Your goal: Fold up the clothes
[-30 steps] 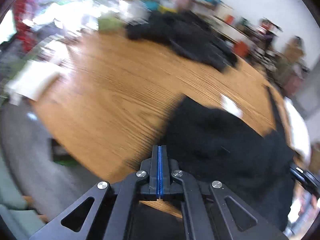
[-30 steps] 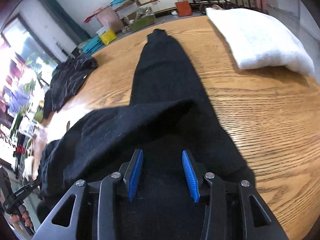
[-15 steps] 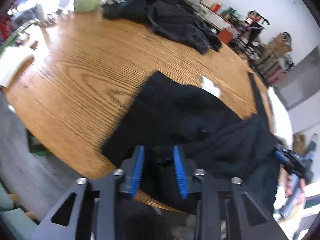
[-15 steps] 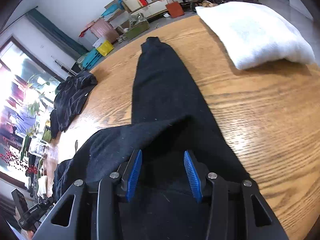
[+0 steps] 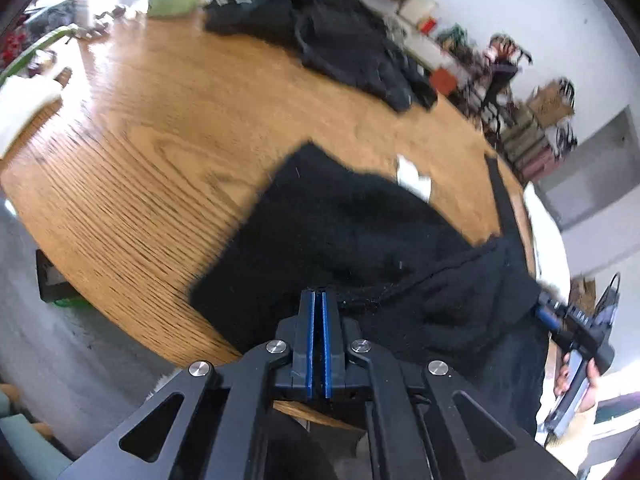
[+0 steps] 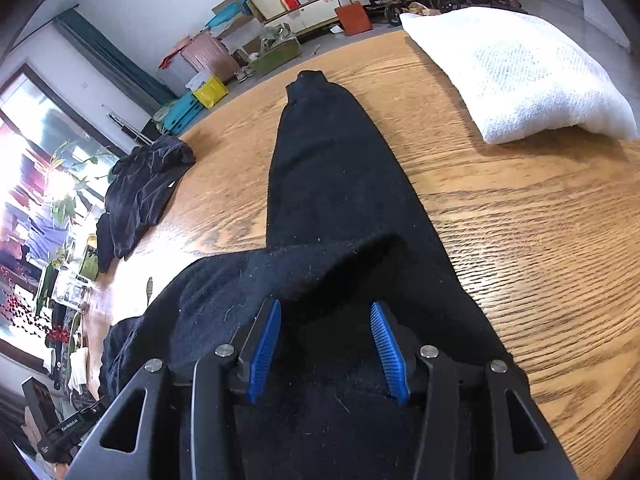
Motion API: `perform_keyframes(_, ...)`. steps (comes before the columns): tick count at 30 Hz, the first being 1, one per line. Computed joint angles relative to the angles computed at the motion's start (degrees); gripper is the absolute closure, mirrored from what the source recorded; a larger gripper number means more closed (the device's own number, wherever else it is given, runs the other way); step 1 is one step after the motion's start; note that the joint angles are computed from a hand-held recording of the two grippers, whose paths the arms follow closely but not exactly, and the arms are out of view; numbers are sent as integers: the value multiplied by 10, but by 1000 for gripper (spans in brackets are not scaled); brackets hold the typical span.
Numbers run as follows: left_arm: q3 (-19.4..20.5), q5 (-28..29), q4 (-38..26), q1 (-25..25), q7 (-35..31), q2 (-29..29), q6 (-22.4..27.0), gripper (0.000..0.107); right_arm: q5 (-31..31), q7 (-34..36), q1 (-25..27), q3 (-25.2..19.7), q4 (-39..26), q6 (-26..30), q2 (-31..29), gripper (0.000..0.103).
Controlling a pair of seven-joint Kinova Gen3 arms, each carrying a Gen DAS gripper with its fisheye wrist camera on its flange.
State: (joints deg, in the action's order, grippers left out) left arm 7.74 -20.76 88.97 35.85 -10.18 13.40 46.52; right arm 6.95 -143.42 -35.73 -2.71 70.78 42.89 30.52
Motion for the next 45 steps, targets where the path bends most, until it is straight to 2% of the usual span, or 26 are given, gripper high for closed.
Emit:
perform_keyframes(2,-8,-33,8,14,33,-13,1,104,4,-4,-2,4,-2,3,1,51)
perform_keyframes(7,-4,-82,-18,24,59,-10,68,104,-7,-10,9,1,-5,-9,3,51)
perform_keyframes(12,-2,-98,3,11,94,-25,71,104,-9,-12,5,-1,-1,-16,-2,52)
perform_keyframes(14,5,-100,-22,10,77,-5,100,104,16,-30,-17,14,-14,13,2,61)
perform_keyframes(16,7,-101,-47,17,60,12,132,104,50,-54,-45,37,-16,32,5,91)
perform_keyframes(18,3,-96,-57,19,51,21,142,104,64,-73,-46,36,5,13,-3,94)
perform_keyframes(19,1,-86,-58,15,46,24,140,104,67,-82,-31,21,25,-10,-12,94)
perform_keyframes(21,1,-65,-60,5,36,31,139,102,51,-73,-20,20,39,-28,-15,93)
perform_keyframes(22,-2,-47,-66,2,26,33,148,101,40,-60,-9,14,42,-33,-13,85)
perform_keyframes(23,1,-33,-71,-6,19,36,158,101,24,-50,9,-1,50,-42,-13,84)
perform_keyframes(24,-6,-27,-66,-3,21,29,159,101,1,-35,26,-11,62,-56,-15,77)
perform_keyframes(25,-8,-23,-61,-3,25,22,161,100,-15,-30,40,-20,83,-79,-24,67)
perform_keyframes(26,-2,-24,-55,-9,34,15,163,98,-30,-28,51,-27,106,-102,-36,64)
perform_keyframes(28,-18,-44,-46,13,75,-6,176,89,-33,-31,45,-13,138,-124,-58,58)
perform_keyframes(30,-46,-77,-61,57,98,-12,207,70,-20,-40,36,1,160,-124,-83,52)
perform_keyframes(31,-46,-90,-77,70,95,-4,212,69,-6,-51,27,10,166,-121,-93,51)
perform_keyframes(33,-23,-106,-97,66,62,3,202,69,40,-87,9,22,171,-108,-108,51)
perform_keyframes(35,30,-114,-143,40,15,34,184,69,87,-96,-30,48,150,-80,-105,57)
perform_keyframes(37,83,-124,-197,17,-31,82,166,69,109,-77,-33,35,123,-70,-91,63)
perform_keyframes(39,124,-122,-250,1,-78,127,163,69,105,-51,-15,5,101,-74,-72,63)
perform_keyframes(41,123,-104,-303,12,-113,171,172,69,108,-38,-16,-3,78,-65,-50,64)
perform_keyframes(43,80,-71,-356,38,-131,212,212,69,115,-45,-43,22,52,-24,-26,64)
perform_keyframes(45,33,-27,-409,59,-151,245,252,69,98,-39,-42,27,35,17,-5,65)
